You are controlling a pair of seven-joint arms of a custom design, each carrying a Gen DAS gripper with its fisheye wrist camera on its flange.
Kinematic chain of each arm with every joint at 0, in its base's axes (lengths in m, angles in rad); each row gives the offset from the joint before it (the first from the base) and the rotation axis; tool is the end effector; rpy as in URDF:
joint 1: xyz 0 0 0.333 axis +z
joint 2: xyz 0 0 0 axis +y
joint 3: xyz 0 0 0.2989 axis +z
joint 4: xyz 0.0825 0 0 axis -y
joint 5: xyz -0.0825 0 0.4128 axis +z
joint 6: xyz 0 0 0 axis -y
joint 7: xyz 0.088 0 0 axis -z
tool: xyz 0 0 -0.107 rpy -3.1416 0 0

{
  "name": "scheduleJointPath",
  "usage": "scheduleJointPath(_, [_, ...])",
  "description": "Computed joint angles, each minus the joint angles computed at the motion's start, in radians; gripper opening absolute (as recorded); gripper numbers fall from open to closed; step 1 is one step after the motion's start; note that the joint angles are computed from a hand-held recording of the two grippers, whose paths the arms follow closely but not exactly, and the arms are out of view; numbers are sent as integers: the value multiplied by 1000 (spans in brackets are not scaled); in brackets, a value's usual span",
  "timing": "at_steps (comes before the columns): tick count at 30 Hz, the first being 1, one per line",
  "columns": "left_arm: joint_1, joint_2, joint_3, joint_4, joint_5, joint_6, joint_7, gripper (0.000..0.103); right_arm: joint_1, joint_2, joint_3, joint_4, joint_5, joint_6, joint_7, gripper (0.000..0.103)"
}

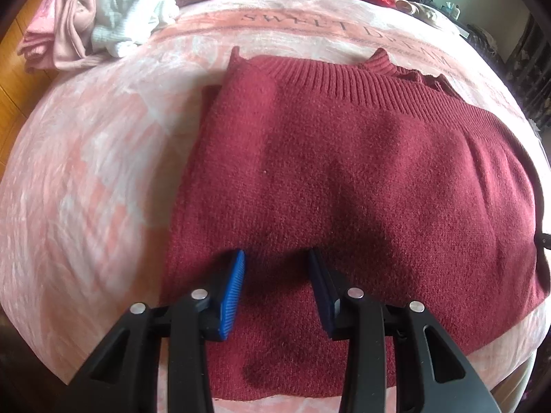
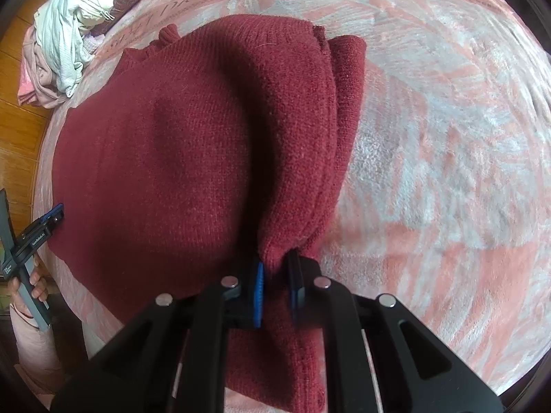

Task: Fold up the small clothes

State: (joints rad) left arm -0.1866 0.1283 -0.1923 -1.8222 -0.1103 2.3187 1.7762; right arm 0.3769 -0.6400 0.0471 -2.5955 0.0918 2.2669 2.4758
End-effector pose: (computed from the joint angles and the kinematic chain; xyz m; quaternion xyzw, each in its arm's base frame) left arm 0.6089 -0.2398 0.4760 -0.4929 0.8485 -0.1782 0.0733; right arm 0.3800 0.1740 0.4684 -0.4895 0.8578 0.0059 0.1569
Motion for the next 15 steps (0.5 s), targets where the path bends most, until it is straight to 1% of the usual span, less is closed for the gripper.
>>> scheduleJointPath(3, [-3,10,1,18,12,-19,-14,40,4,-9,-17,5,17,-11,-18,13])
scheduleJointPath(4, [-6,13,2,27,24,-29,-23,40,2,-19,-16,8,18,-24,-17,14])
scheduleJointPath(5, [-10,14,2,34,41,-38,-34,40,-3,-33,-11,12,12,-38,-13,17])
scheduleJointPath(7, [-19,6,2,43,77,-55,-54,42,-18,-88,13,3,-8,-62,27,46])
scheduleJointPath(8, [-20,2,0,48,79,-63,-54,47,-21,-120,22,-5,-18,-75,43,70])
scheduleJointPath(9, [-19,-4,-3,50,65,-71,-46,52,-14,-148,22,-15,-22,-82,43,68])
scheduleJointPath(10, [-16,-10,-7,53,38,-79,-30,54,-6,-176,20,-28,-21,-85,42,66])
scheduleJointPath(13, [-22,-16,-17,67,1,-94,-6,54,20,-248,-2,-74,9,-85,39,66])
scheduleJointPath(15, [-32,-8,-24,83,-7,-103,0,54,28,-269,-10,-95,20,-92,34,70])
